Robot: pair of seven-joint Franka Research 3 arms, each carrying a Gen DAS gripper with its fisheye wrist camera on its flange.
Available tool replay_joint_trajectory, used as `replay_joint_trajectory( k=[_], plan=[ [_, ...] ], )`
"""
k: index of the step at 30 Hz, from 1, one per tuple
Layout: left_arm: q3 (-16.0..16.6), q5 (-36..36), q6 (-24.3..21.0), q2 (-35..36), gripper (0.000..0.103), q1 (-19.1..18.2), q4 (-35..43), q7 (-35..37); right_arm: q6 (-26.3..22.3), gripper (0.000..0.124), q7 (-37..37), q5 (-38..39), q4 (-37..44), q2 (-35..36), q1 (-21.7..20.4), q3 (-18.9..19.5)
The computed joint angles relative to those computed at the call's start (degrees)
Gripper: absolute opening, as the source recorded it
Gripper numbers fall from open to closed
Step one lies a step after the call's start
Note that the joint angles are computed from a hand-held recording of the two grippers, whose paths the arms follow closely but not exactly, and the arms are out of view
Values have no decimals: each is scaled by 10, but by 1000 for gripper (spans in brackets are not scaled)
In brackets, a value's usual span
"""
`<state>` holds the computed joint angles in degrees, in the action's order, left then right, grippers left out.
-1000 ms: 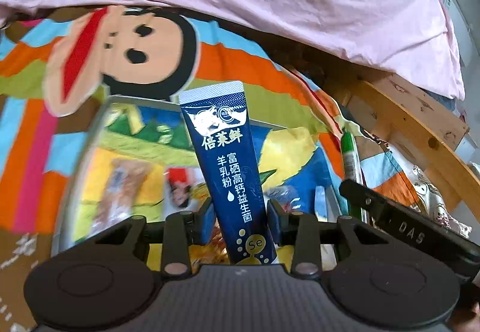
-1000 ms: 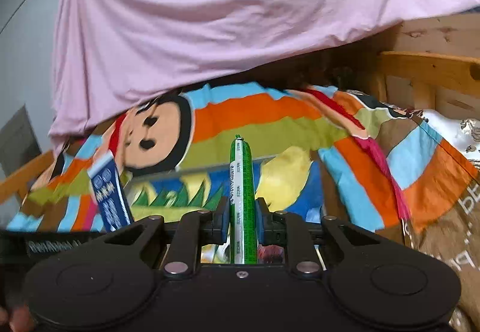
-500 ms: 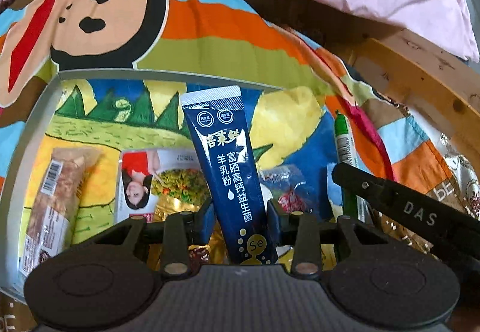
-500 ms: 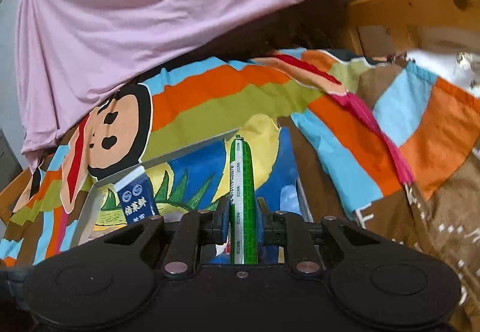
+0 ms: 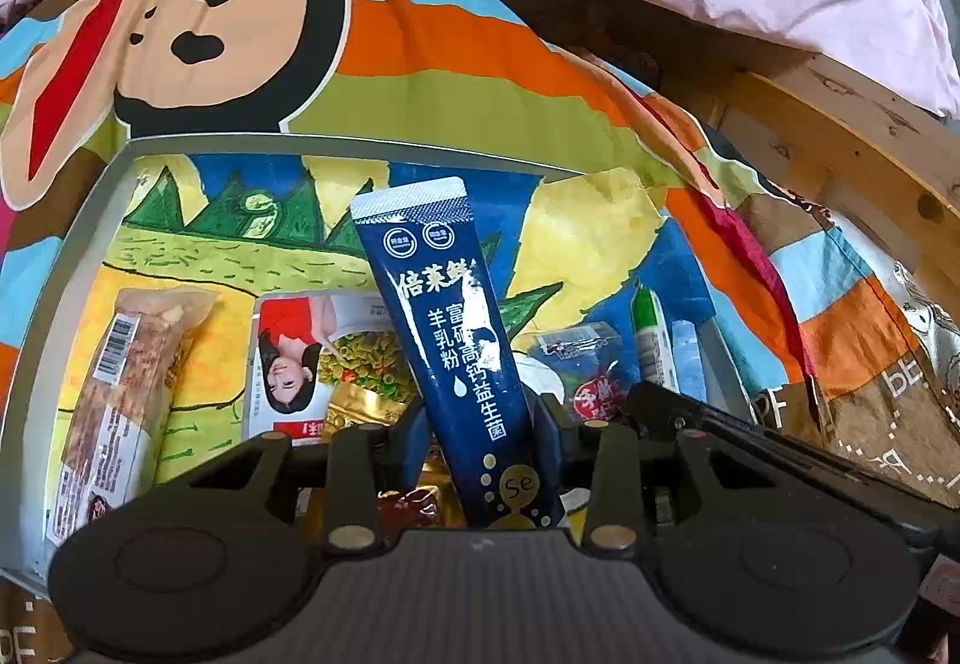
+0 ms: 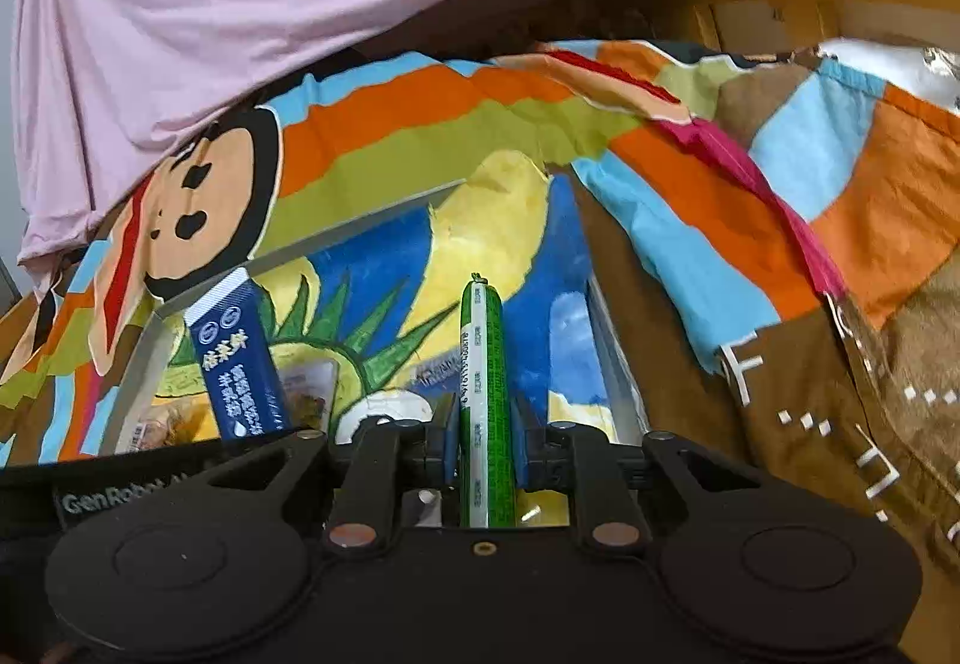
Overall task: Organize snacks
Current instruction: 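Carry the blue tube over the tray with the left tool while the right carries the green stick, then lower the blue tube into the tray and open the left tool while the right releases the green stick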
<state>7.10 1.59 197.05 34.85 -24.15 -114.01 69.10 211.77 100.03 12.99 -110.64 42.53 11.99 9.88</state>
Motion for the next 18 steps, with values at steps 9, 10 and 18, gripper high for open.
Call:
replay_joint_trajectory(
  k=[9,10,18],
  plan=[
    [19,-10,-13,-5,45,-18,-3,-4,-2,21,-3,-1,-2,-2,-1,-1],
    [26,-13,-19,-5,48,-26,-2,-3,-1,22,1,-5,-4,-2,-5,3],
    [49,-11,-34,-22,58,-46,-18,-23,-2,30,11,-3,-19,-19,-10,4]
  ],
)
